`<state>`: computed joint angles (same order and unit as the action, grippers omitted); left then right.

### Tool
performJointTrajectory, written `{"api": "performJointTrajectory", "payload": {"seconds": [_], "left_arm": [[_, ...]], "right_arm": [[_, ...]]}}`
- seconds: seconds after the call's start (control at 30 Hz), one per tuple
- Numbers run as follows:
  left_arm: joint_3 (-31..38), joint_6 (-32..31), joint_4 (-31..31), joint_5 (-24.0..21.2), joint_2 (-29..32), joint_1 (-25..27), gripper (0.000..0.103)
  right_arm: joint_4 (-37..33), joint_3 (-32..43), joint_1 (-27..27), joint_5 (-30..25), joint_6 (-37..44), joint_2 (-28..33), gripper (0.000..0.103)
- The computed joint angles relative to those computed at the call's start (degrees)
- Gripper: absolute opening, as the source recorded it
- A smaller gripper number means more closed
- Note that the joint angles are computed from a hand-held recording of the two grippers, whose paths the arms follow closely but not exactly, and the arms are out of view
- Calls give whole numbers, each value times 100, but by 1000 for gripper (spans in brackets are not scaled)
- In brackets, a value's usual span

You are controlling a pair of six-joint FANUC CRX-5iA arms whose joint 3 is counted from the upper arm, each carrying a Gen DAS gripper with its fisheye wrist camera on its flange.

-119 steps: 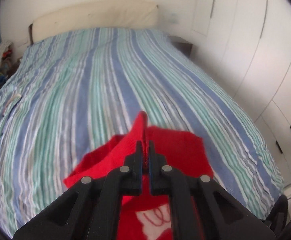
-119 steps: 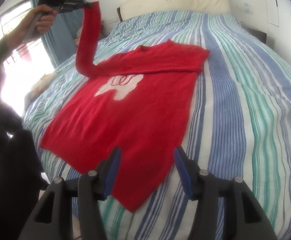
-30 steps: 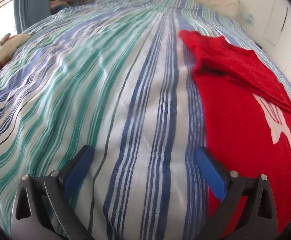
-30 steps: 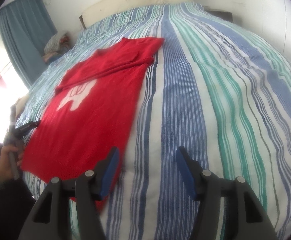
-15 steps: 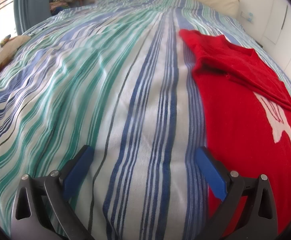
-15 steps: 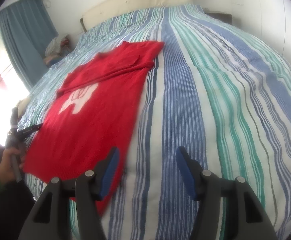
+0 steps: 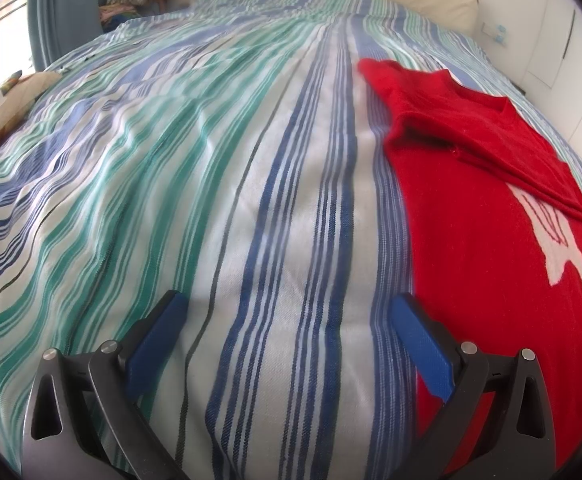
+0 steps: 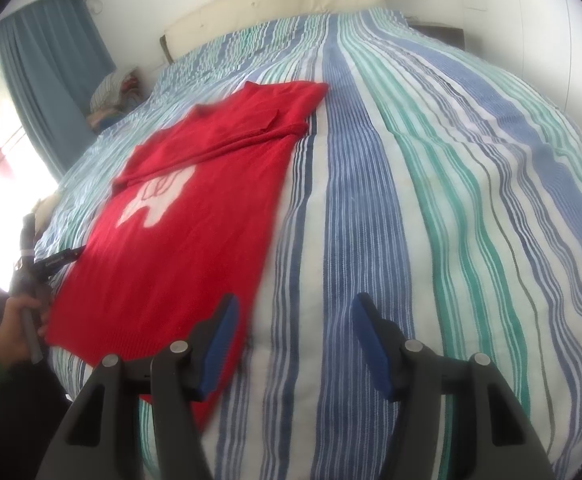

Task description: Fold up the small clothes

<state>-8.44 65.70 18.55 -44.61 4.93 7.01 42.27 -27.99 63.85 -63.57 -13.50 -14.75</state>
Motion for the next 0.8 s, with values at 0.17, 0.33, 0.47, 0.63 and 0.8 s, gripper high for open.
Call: {"api": "performJointTrajectory", "payload": {"seconds": [0.17,0.33,0.47,0.63,0.8], "left_arm": [[-2,-1,-3,7,-1,-2,102],[2,19,-27,15,-4,-7,102],[14,10,-46,14,0,-4,102],[105,107,-215,-27,44,-45,103],[1,86,-199,45,-41,-28,102]], "right_arm": [[-3,3,1,-22,3,3,59],[-26,11,-11,-3,10,13,59],[3,18,-4,-15,6,25,59],[40,51,11,-117,27,55,59],[69,56,19,-176,-18,47,59]]}}
